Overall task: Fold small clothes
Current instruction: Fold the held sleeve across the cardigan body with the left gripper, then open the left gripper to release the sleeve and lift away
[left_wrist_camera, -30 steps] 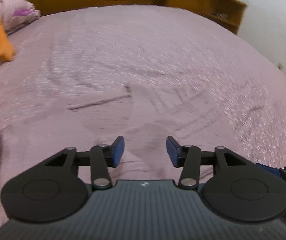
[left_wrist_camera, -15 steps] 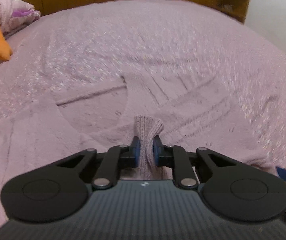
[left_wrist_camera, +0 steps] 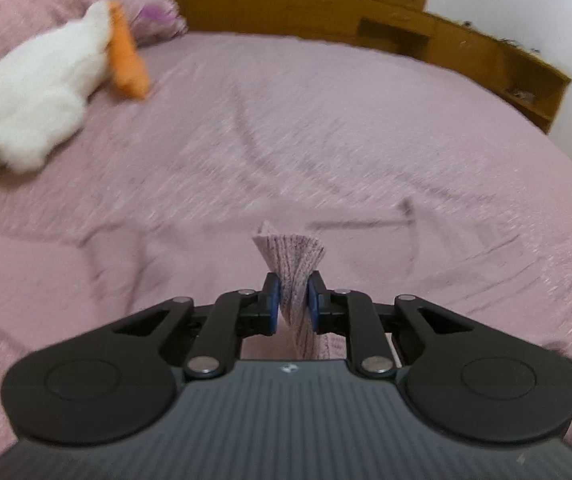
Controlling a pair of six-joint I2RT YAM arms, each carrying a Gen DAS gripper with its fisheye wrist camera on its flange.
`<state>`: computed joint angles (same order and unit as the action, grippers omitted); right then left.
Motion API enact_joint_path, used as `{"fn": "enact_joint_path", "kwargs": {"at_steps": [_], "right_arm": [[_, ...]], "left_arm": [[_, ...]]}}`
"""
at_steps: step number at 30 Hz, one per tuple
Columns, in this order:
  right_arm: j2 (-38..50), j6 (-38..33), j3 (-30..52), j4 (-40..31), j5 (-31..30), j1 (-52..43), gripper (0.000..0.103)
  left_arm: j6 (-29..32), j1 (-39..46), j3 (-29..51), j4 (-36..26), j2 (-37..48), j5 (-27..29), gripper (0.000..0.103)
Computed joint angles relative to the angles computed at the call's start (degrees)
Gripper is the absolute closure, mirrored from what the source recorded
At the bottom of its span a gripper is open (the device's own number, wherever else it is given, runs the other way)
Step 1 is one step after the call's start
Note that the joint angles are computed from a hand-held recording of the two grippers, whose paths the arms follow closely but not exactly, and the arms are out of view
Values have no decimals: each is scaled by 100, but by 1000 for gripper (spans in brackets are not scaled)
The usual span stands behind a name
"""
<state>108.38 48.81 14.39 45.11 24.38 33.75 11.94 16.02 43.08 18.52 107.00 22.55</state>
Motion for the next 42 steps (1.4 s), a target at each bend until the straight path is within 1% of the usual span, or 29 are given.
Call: {"fn": "enact_joint_path", "kwargs": {"at_steps": [2, 3, 7, 10, 12, 13, 14, 15, 18, 21, 23, 25, 28, 29, 30, 31, 32, 33, 34, 35, 36, 37, 38, 40, 42], "right_arm": [[-14, -5, 40, -94, 23, 13, 16], [-41, -11, 56, -155, 34, 26, 16], [-270, -151, 90, -469, 70, 42, 16], [-571, -313, 65, -665, 27, -17, 16], [-796, -481, 109, -853, 31, -80, 16], [-869, -591, 164, -954, 42, -120, 16], [-917, -725, 249, -1066, 39, -177, 16], [-939, -821, 348, -1170, 35, -216, 16], [-752, -1277, 628, -1080, -52, -455, 16], [-370, -1636, 967, -869, -285, -797, 16], [-122, -1729, 1209, -776, -566, -1065, 16], [113, -1797, 1469, -737, -776, -1266, 16], [455, -2022, 1923, -793, -891, -1437, 16], [569, -2130, 2069, -812, -913, -1462, 16], [711, -2257, 2243, -837, -970, -1496, 17], [813, -2319, 2386, -903, -1004, -1526, 17], [912, -2348, 2545, -1011, -976, -1535, 19], [1036, -2391, 2718, -1115, -936, -1537, 27], [1139, -2432, 2877, -1250, -908, -1551, 34], [1208, -2459, 3009, -1414, -867, -1551, 64], [1238, -2493, 3093, -1537, -862, -1555, 83], [1214, -2494, 3052, -1450, -854, -1553, 88], [1173, -2521, 2985, -1354, -786, -1524, 97], [1070, -2642, 2774, -1034, -605, -1451, 98], [957, -2706, 2530, -648, -261, -1375, 98]], "left_arm": [[137, 228, 102, -210, 117, 49, 81], [219, 344, 144, -244, 202, 24, 78], [379, 681, 238, -242, 414, -147, 75], [397, 923, 438, -404, 534, 44, 73], [366, 1051, 546, -441, 581, 240, 65], [350, 1087, 628, -486, 627, 307, 57], [339, 1094, 712, -554, 673, 360, 51], [391, 1071, 858, -686, 768, 414, 50], [498, 884, 1158, -828, 1074, 261, 50], [430, 707, 1368, -795, 1398, 29, 50], [335, 694, 1367, -660, 1519, 30, 50], [268, 708, 1242, -414, 1541, 150, 51], [290, 703, 1109, -174, 1545, 266, 52], [338, 680, 1056, -79, 1545, 260, 55], [395, 657, 1015, -14, 1547, 250, 61], [445, 615, 975, 57, 1542, 204, 63], [502, 565, 909, 181, 1532, 117, 68], [568, 524, 825, 343, 1520, 34, 80], [622, 494, 734, 506, 1500, -28, 86], [657, 491, 696, 588, 1491, -30, 92], [665, 501, 640, 671, 1459, 14, 94], [675, 526, 567, 767, 1412, 86, 95], [668, 535, 460, 954, 1358, 126, 95], [604, 537, 315, 1267, 1281, 148, 95], [403, 558, 245, 1532, 1222, 244, 95]]}}
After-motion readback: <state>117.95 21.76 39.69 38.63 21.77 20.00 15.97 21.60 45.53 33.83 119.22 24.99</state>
